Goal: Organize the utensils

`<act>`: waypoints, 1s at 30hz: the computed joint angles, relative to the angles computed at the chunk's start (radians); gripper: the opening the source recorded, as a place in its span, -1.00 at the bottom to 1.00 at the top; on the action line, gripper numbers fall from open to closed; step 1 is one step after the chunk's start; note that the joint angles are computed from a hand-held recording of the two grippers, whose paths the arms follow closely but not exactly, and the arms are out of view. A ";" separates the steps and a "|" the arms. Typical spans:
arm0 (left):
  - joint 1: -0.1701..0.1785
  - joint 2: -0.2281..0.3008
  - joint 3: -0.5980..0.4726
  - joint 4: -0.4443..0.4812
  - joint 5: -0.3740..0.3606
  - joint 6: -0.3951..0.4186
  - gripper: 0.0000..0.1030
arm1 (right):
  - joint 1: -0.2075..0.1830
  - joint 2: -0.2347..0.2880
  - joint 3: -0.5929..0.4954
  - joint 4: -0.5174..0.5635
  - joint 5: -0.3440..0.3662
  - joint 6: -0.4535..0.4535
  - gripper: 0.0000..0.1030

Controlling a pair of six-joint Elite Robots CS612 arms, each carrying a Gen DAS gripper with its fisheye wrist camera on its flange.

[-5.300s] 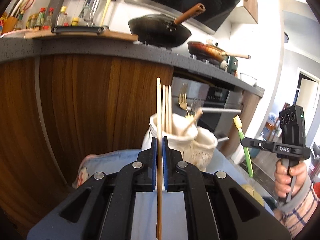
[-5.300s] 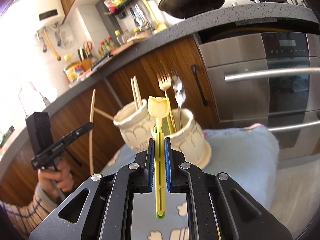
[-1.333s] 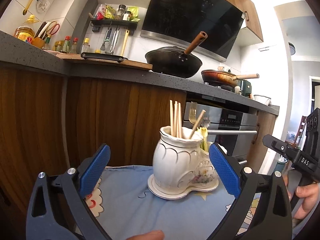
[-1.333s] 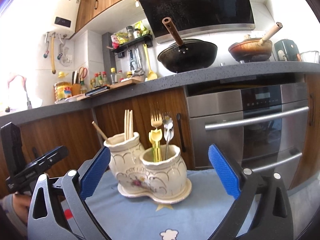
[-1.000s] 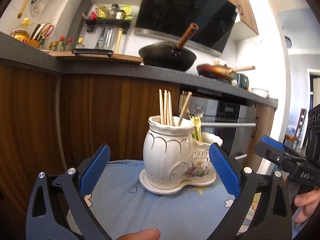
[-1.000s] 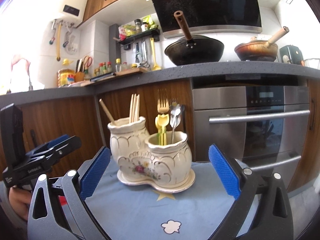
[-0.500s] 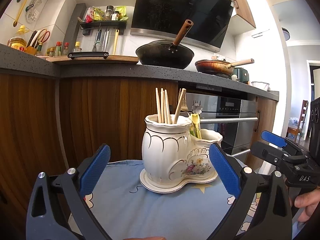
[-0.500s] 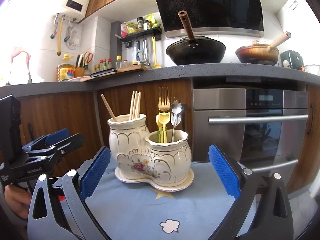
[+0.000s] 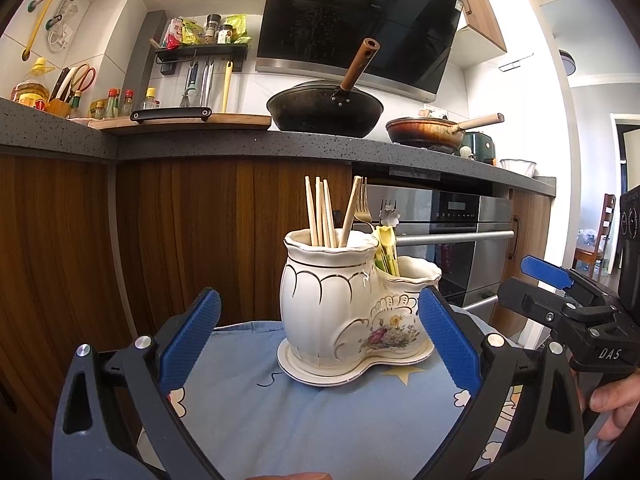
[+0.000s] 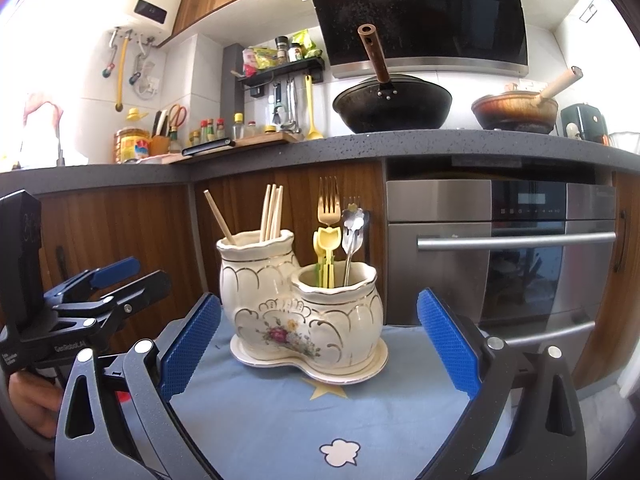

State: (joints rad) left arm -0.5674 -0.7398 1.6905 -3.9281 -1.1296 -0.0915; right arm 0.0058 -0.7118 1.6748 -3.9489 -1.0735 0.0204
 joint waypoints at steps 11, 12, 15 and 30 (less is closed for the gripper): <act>0.000 -0.001 -0.002 0.009 -0.002 0.001 0.90 | 0.000 -0.001 0.000 0.002 0.001 0.001 0.90; 0.000 -0.001 -0.002 0.009 -0.002 0.001 0.90 | 0.000 -0.001 0.000 0.002 0.001 0.000 0.90; 0.000 -0.001 -0.002 0.011 -0.002 -0.001 0.90 | 0.000 -0.003 0.000 0.006 0.002 0.000 0.90; 0.003 0.000 -0.006 0.029 -0.008 -0.005 0.90 | 0.001 0.000 -0.004 0.017 0.005 -0.003 0.90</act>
